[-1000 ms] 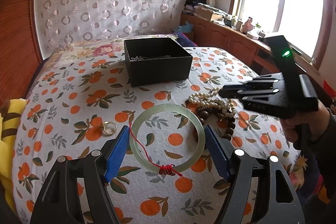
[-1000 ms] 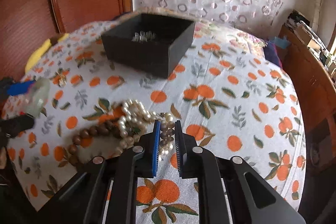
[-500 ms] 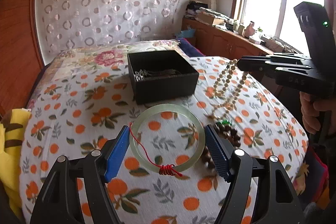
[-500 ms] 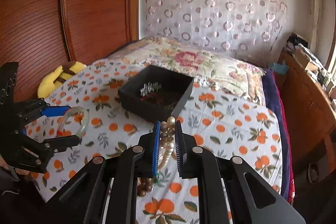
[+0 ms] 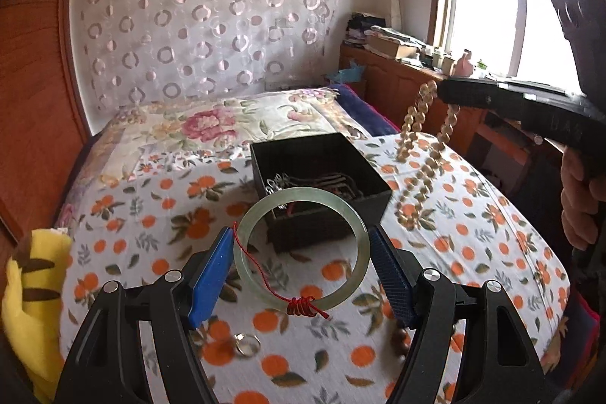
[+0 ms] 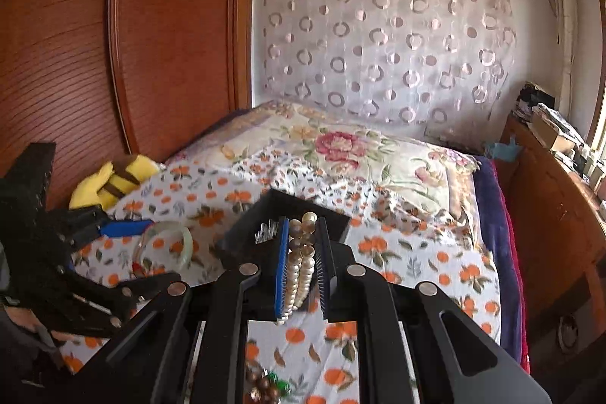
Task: Organize jewelry
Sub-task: 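Grasp the jade bangle with the left gripper while the right gripper lowers pearls into the box, then open the left gripper to drop the jade bangle into the box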
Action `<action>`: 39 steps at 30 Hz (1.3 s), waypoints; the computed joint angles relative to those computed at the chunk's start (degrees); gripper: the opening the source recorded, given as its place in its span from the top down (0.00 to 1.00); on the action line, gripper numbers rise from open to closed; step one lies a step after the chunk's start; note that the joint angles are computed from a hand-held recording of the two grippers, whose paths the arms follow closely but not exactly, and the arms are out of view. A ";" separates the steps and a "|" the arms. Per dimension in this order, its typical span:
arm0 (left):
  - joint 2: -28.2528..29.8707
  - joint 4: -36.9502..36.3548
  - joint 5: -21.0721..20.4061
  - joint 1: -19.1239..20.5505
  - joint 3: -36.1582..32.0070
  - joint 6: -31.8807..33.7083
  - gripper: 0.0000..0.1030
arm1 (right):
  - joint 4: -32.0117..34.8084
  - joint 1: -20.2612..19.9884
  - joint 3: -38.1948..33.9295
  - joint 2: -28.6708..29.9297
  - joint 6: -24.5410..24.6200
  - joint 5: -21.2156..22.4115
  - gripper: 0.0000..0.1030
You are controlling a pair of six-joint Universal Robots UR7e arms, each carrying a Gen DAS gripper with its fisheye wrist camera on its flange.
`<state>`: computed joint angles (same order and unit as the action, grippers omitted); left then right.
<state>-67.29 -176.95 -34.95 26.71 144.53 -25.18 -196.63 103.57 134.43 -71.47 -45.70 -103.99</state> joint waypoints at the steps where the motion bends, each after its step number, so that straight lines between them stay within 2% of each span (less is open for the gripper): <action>1: 0.12 -0.16 0.08 0.42 -0.44 0.63 0.33 | 0.02 0.36 -0.70 0.56 0.25 -0.06 0.85; 10: 2.11 -1.92 0.23 3.42 -3.83 4.72 0.33 | -0.29 1.41 -6.68 6.28 4.68 -0.12 0.85; 13: 3.16 -2.81 -0.18 4.56 -5.14 5.90 0.33 | 0.48 0.53 -7.86 8.08 5.90 -1.00 0.85; 17: 4.55 -3.54 -0.43 5.83 -6.72 7.25 0.33 | 5.23 -1.97 -8.26 8.31 9.12 -0.08 0.84; 19: 5.39 -3.59 -0.72 6.38 -7.67 7.70 0.33 | 4.81 -2.97 -7.71 8.51 9.46 -0.30 0.82; 25: 8.60 -4.33 -1.82 8.31 -11.58 9.97 0.33 | 4.81 -5.45 -5.79 6.56 8.66 0.68 0.82; 29: 11.12 -4.23 -2.37 9.79 -14.44 11.04 0.33 | 2.81 -6.81 -3.20 4.93 6.11 0.17 0.82; 35: 14.40 -3.13 -2.13 11.26 -17.42 11.51 0.33 | 2.66 -9.69 -0.32 2.04 4.30 1.95 0.82; 39: 14.81 -3.79 -1.89 11.03 -16.93 10.14 0.25 | 2.89 -11.90 1.65 0.32 3.65 3.91 0.82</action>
<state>-52.47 -180.74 -36.84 37.73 127.60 -15.03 -193.74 91.67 136.08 -71.15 -42.04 -100.09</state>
